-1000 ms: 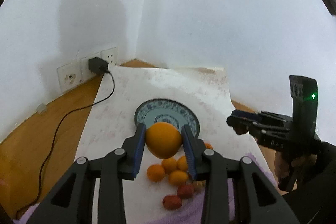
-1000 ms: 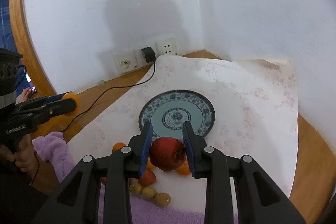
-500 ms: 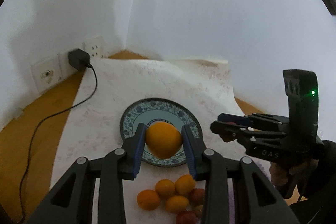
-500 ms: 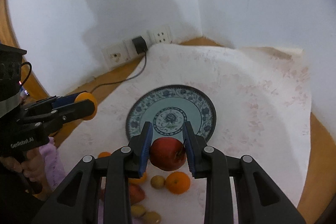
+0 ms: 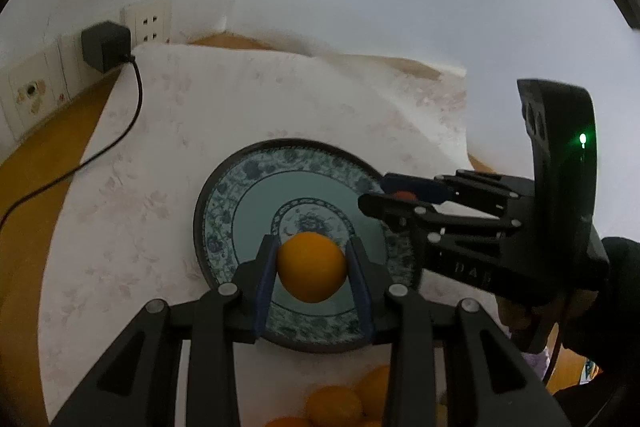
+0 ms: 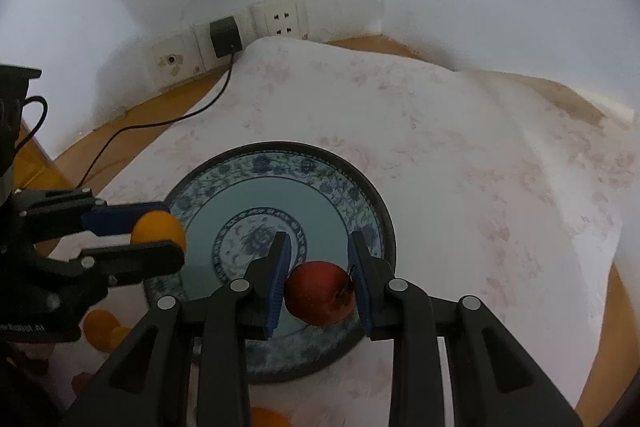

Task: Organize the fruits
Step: 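Carry the orange and apple onto the patterned plate and open both tools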

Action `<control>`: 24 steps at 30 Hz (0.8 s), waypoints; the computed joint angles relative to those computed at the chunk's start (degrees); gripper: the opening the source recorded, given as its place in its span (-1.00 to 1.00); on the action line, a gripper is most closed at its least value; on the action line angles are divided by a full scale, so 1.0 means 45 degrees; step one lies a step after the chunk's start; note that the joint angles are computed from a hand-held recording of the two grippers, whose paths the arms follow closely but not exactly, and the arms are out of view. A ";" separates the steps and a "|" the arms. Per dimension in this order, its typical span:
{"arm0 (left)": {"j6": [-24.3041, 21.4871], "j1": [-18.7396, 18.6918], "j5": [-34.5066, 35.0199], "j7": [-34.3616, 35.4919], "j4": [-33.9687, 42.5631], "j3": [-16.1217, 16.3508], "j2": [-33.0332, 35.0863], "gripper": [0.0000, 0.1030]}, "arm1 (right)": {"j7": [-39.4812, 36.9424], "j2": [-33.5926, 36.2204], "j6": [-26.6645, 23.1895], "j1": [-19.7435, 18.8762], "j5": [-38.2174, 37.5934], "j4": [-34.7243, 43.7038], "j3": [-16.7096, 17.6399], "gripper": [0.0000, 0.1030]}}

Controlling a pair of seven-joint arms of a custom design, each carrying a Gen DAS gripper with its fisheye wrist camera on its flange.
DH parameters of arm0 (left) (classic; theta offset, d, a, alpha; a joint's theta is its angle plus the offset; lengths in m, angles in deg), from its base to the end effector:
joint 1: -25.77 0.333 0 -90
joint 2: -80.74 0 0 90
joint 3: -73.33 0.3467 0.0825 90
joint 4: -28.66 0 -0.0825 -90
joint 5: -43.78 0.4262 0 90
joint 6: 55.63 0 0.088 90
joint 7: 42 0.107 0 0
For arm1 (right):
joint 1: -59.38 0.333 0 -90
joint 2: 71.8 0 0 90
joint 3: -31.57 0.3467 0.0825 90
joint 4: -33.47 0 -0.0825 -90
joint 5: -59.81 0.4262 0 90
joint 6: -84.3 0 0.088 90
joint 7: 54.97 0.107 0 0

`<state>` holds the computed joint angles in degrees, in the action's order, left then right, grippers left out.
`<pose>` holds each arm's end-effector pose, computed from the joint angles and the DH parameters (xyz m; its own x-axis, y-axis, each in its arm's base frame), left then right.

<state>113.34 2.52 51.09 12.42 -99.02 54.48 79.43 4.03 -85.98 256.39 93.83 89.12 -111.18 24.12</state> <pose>0.4416 -0.4117 0.4748 -0.3205 -0.8986 0.2998 -0.7903 0.0791 -0.6076 0.4659 0.1958 0.4447 0.5180 -0.8534 -0.0586 -0.6483 -0.3470 -0.6777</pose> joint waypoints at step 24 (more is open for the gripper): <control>-0.1918 -0.0538 0.4077 -0.3133 0.1036 0.0478 0.0592 -0.25 | 0.1865 0.0515 0.0342 -0.1384 -0.1741 0.0023 0.1360 -0.40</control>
<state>104.71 0.10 69.43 -1.68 -94.35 56.63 82.10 12.42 -83.66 257.93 87.61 81.28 -111.07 30.24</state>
